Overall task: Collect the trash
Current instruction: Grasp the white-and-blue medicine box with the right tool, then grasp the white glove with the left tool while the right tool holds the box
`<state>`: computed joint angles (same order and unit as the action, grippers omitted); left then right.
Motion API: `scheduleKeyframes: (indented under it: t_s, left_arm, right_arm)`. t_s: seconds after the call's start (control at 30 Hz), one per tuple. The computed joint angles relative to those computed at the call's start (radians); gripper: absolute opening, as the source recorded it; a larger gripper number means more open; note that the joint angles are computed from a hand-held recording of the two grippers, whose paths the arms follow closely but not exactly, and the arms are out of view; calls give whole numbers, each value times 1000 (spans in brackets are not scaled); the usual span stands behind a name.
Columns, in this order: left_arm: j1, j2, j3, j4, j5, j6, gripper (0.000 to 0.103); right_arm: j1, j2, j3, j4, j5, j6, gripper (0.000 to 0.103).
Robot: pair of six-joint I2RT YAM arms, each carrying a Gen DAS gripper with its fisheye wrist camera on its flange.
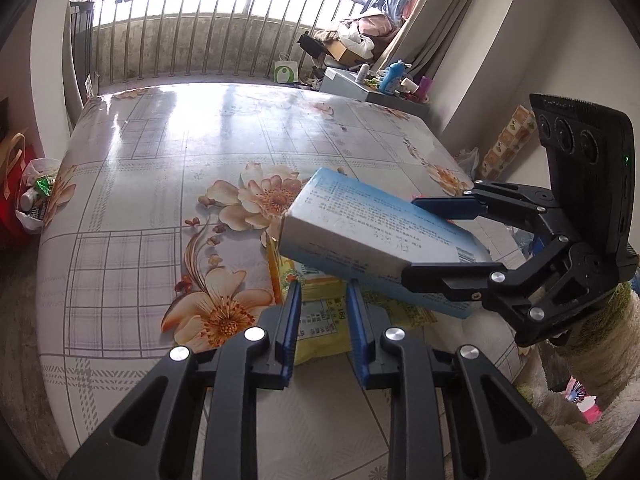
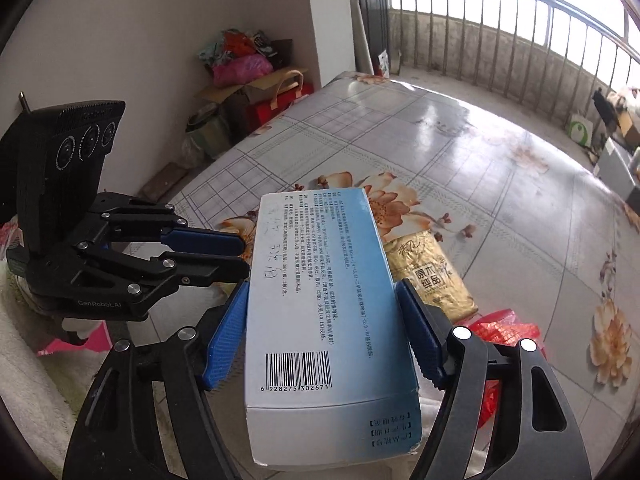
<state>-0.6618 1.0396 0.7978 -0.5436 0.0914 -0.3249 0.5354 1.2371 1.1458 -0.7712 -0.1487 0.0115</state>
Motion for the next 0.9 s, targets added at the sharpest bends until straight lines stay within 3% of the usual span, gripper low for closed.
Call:
scheduleKeyframes:
  t_s: [0.23, 0.4, 0.63, 0.7, 0.8, 0.9]
  left_arm:
    - [26, 103, 70, 31, 11, 42, 22]
    - [28, 173, 137, 36, 41, 35, 22]
    - [-120, 193, 160, 54, 126, -26, 22]
    - [-181, 230, 178, 66, 116, -45, 22]
    - [-254, 280, 204, 73, 53, -52, 32]
    - [-313, 333, 241, 68, -47, -25, 35]
  right_arm:
    - [-145, -253, -81, -38, -47, 110, 69]
    - [-246, -430, -158, -114, -21, 177, 69]
    - [-393, -610, -269, -195, -12, 278, 69]
    - [-399, -630, -293, -207, 13, 303, 69]
    - [-381, -629, -315, -222, 93, 331, 69]
    - [-493, -635, -330, -252, 38, 288, 69]
